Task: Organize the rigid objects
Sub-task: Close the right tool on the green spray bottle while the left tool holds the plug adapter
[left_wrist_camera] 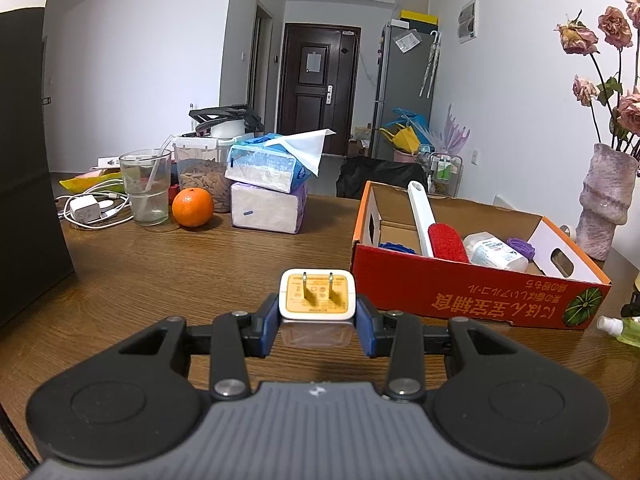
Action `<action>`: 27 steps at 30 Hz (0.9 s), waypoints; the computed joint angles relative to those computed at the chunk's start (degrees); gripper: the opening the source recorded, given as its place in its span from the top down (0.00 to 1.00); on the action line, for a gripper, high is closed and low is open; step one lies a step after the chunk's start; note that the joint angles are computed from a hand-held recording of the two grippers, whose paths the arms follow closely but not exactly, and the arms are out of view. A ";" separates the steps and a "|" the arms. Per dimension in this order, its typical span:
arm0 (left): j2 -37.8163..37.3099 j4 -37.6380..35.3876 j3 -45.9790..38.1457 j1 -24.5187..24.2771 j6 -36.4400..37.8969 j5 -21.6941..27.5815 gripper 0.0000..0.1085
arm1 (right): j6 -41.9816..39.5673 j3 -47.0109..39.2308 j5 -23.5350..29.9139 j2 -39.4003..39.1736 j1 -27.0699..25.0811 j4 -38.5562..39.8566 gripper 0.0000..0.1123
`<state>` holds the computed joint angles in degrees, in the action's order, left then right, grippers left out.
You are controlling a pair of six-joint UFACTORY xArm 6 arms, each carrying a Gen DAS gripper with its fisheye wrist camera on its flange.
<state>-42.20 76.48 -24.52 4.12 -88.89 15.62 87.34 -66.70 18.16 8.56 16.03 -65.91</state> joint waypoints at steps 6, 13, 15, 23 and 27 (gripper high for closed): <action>-0.22 0.28 0.15 0.30 -0.24 -0.48 0.63 | -1.12 2.27 -0.72 -1.79 0.04 0.94 0.31; -0.66 0.00 0.41 0.76 0.28 -1.45 0.63 | -2.47 6.70 -2.65 -5.42 -0.34 1.82 0.31; -0.74 0.08 0.48 0.79 0.22 -1.62 0.63 | -2.56 8.16 -3.27 -6.69 -0.52 1.80 0.31; -1.20 -0.42 0.75 0.19 0.77 -1.31 0.63 | -0.84 13.05 -5.79 -11.05 -0.88 -0.98 0.31; -1.25 -0.48 0.77 0.22 0.83 -1.40 0.63 | 1.44 15.39 -8.82 -13.60 -1.99 -5.06 0.30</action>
<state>-43.46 76.00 -23.75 4.33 -88.06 14.22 88.78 -51.31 9.33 -5.04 14.05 -70.96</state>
